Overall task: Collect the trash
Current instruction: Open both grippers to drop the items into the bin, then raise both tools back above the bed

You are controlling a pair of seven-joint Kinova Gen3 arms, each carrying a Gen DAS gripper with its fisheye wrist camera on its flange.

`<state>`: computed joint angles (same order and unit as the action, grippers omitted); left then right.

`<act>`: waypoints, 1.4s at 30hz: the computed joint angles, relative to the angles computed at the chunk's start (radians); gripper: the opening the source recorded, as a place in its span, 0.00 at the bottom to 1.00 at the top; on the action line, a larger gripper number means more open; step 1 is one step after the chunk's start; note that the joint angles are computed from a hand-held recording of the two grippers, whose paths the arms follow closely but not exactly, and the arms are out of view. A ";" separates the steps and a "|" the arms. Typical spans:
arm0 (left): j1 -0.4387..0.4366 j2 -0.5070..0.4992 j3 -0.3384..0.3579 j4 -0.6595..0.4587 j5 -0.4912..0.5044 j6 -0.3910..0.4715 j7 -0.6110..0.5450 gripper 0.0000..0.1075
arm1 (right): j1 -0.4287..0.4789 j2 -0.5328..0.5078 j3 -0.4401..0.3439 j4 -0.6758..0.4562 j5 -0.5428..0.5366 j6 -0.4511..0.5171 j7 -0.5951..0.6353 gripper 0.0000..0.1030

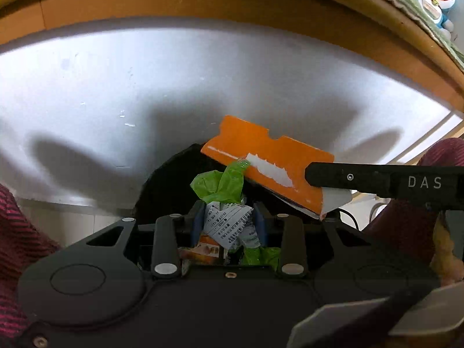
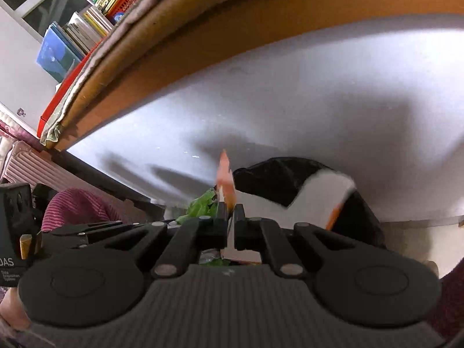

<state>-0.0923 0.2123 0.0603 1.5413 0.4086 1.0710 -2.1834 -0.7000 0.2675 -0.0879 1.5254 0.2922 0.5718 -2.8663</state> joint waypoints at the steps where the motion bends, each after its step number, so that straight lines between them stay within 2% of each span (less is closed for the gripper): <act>1: 0.000 0.004 0.000 -0.002 -0.001 0.001 0.002 0.32 | 0.000 0.004 0.000 -0.006 0.000 0.005 0.001 0.14; 3: -0.001 0.013 0.000 -0.003 0.000 -0.003 -0.001 0.32 | -0.002 0.006 0.004 -0.006 0.005 0.004 -0.005 0.17; 5: 0.003 0.010 0.000 0.001 -0.008 -0.011 0.003 0.33 | -0.010 0.009 0.011 -0.010 0.014 0.005 -0.020 0.39; 6: 0.006 0.004 0.001 0.004 -0.013 -0.014 0.006 0.37 | -0.015 0.009 0.016 -0.008 0.024 0.001 -0.031 0.44; 8: 0.008 -0.002 0.002 0.010 -0.015 -0.020 0.002 0.43 | -0.018 0.007 0.019 -0.008 0.036 0.002 -0.040 0.59; 10: 0.009 -0.008 0.001 0.006 -0.017 -0.017 0.003 0.46 | -0.020 0.003 0.020 -0.010 0.046 0.005 -0.046 0.62; 17: 0.008 -0.047 -0.002 0.005 -0.018 -0.061 -0.049 0.57 | -0.018 -0.045 -0.004 -0.028 0.100 0.064 0.009 0.71; 24: -0.014 -0.112 -0.032 -0.013 -0.012 -0.198 -0.117 0.63 | 0.028 -0.163 -0.056 -0.007 0.131 0.109 0.116 0.76; 28: -0.023 -0.149 -0.054 -0.022 -0.037 -0.277 -0.110 0.67 | 0.042 -0.233 -0.098 0.013 0.232 0.160 0.050 0.78; 33: -0.053 -0.174 -0.086 -0.064 -0.049 -0.289 -0.085 0.70 | 0.071 -0.282 -0.167 0.021 0.359 0.231 -0.050 0.80; 35: -0.057 -0.194 -0.092 -0.042 -0.061 -0.329 -0.097 0.71 | 0.079 -0.294 -0.190 0.026 0.398 0.251 -0.089 0.80; 39: -0.036 -0.232 -0.089 -0.003 -0.177 -0.392 -0.059 0.71 | 0.090 -0.315 -0.230 0.032 0.442 0.288 -0.120 0.80; 42: -0.030 -0.282 -0.118 0.038 -0.151 -0.405 -0.122 0.71 | 0.076 -0.311 -0.266 0.012 0.495 0.350 -0.143 0.81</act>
<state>-0.1228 -0.0699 -0.0575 1.5795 0.2577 0.6655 -2.3049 -0.6239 -0.0436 -0.3535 1.5371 0.7870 0.9220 -3.0097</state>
